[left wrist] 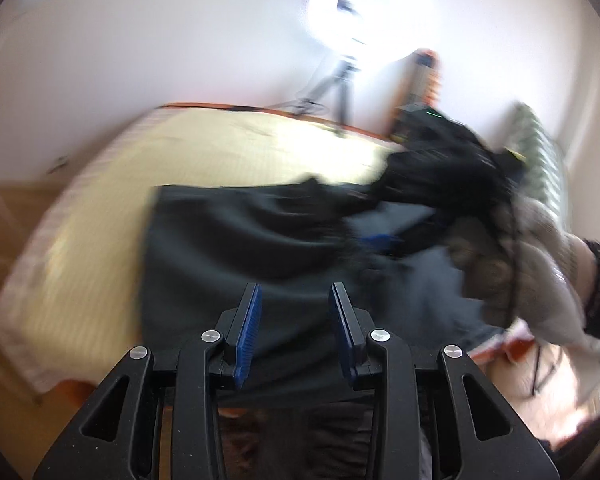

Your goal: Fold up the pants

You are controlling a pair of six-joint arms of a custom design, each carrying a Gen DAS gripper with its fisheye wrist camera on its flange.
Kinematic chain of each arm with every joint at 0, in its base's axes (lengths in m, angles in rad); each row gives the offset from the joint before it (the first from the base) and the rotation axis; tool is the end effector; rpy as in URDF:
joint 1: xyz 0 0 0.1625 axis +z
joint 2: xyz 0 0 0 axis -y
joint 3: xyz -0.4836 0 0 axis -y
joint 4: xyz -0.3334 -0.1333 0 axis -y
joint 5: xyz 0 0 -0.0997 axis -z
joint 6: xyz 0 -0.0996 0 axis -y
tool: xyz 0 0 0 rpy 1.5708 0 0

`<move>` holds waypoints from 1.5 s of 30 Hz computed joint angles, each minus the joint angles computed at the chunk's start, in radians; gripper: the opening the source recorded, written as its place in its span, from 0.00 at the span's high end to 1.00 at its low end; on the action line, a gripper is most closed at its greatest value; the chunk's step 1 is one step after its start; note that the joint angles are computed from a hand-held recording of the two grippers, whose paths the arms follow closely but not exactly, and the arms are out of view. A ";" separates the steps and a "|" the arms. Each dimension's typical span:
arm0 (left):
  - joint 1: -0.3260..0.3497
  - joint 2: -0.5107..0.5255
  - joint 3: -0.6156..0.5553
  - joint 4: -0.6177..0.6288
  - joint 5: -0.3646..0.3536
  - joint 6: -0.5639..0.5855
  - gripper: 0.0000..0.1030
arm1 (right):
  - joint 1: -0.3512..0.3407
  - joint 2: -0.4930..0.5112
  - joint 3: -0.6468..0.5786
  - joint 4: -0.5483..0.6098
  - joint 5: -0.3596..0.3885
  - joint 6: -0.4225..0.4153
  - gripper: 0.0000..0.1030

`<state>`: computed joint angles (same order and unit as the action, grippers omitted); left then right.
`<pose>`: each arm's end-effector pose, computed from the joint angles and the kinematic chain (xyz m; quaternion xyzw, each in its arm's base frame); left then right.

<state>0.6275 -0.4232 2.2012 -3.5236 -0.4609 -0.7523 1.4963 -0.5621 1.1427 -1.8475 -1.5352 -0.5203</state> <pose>-0.2565 -0.4609 0.0086 0.0350 0.8472 -0.4427 0.2917 0.0804 -0.7614 0.1126 -0.2159 0.9645 0.1395 0.0612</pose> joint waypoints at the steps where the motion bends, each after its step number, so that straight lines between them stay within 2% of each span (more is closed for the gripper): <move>1: -0.010 -0.014 0.035 0.033 0.022 -0.085 0.68 | 0.008 -0.004 0.019 -0.027 -0.017 -0.014 0.36; 2: -0.009 -0.032 0.063 0.054 0.039 -0.154 0.68 | 0.017 -0.007 0.036 -0.054 -0.045 -0.032 0.47; 3: -0.007 -0.044 0.077 0.063 0.051 -0.191 0.68 | 0.021 -0.006 0.036 -0.059 -0.064 -0.046 0.66; 4: -0.002 -0.064 0.082 0.089 0.066 -0.222 0.68 | 0.026 -0.006 0.044 -0.060 -0.081 -0.054 0.75; 6: -0.003 -0.085 0.095 0.144 0.092 -0.281 0.68 | 0.024 -0.016 0.060 -0.069 -0.072 -0.066 0.81; 11: -0.015 -0.118 0.103 0.234 0.140 -0.320 0.68 | 0.016 -0.054 0.059 -0.079 -0.026 -0.121 0.83; 14: -0.002 -0.111 0.095 0.157 0.135 -0.218 0.68 | 0.005 -0.076 0.018 -0.036 -0.003 -0.145 0.83; 18: 0.009 -0.074 0.042 0.049 0.102 -0.062 0.68 | -0.019 -0.119 -0.001 -0.039 -0.013 -0.178 0.83; 23: 0.049 -0.013 -0.085 -0.030 0.010 0.141 0.68 | -0.064 -0.154 -0.019 -0.076 -0.038 -0.171 0.83; 29: 0.076 0.043 -0.246 0.019 -0.088 0.295 0.68 | -0.107 -0.175 -0.125 -0.045 -0.044 -0.163 0.83; 35: 0.090 0.079 -0.365 0.110 -0.148 0.364 0.63 | -0.131 -0.193 -0.222 -0.022 -0.091 -0.198 0.83; 39: 0.093 0.097 -0.416 0.167 -0.171 0.383 0.63 | -0.152 -0.181 -0.332 0.022 -0.113 -0.204 0.83; 45: 0.095 0.126 -0.495 0.259 -0.185 0.414 0.63 | -0.179 -0.125 -0.523 0.067 -0.189 -0.225 0.83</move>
<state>0.7229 -0.2968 1.7058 -3.2643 -0.6456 -0.3383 1.3170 -0.6871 0.6199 -1.7809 -1.7246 -0.7453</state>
